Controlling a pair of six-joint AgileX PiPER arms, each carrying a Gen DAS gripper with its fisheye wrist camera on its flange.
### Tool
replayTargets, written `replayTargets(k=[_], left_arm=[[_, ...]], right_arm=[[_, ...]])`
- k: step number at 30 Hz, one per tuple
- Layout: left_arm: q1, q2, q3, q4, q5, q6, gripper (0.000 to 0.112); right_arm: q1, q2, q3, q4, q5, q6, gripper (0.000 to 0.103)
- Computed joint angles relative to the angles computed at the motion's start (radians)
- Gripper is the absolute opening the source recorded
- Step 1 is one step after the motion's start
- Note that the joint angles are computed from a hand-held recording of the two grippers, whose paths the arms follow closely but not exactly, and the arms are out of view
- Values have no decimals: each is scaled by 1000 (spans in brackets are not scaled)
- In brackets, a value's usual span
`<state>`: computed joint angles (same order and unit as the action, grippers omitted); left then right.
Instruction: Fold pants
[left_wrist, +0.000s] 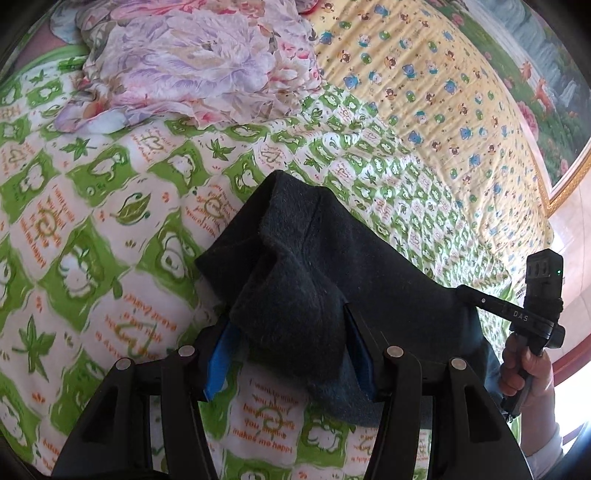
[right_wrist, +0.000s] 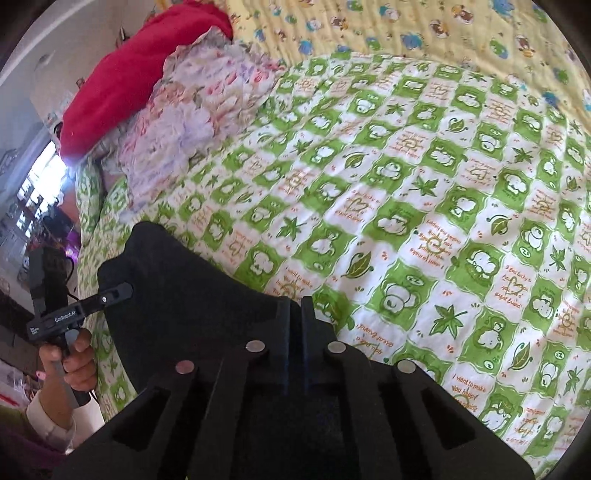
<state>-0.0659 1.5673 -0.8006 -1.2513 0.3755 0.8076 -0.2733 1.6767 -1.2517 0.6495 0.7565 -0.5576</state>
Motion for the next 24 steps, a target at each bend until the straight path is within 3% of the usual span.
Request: replayTargets(k=[8,9,12,14,17,24], left_arm=[[-3,24,-23,5,-5,9,56],[-6,35,-37,16,-10,2,53],[-8,78,-97,73,-8,-56,29],[-11,76,-119,73,-8,-63,23],[-34,18,-134,188,-14,-178,22],[11,-287,-35,332,101,-332,21]], right_arm=[[-59,102,13,159,-37,-49,5],[-73,113,18,196,-35,-67,5],[-82,113,35,237,-44,-80,5],[-76,96,48,238,-58,-75,5],[-73,52,78,247,-72,-79,5],[-3,-99,218,322,-171,-138,5]])
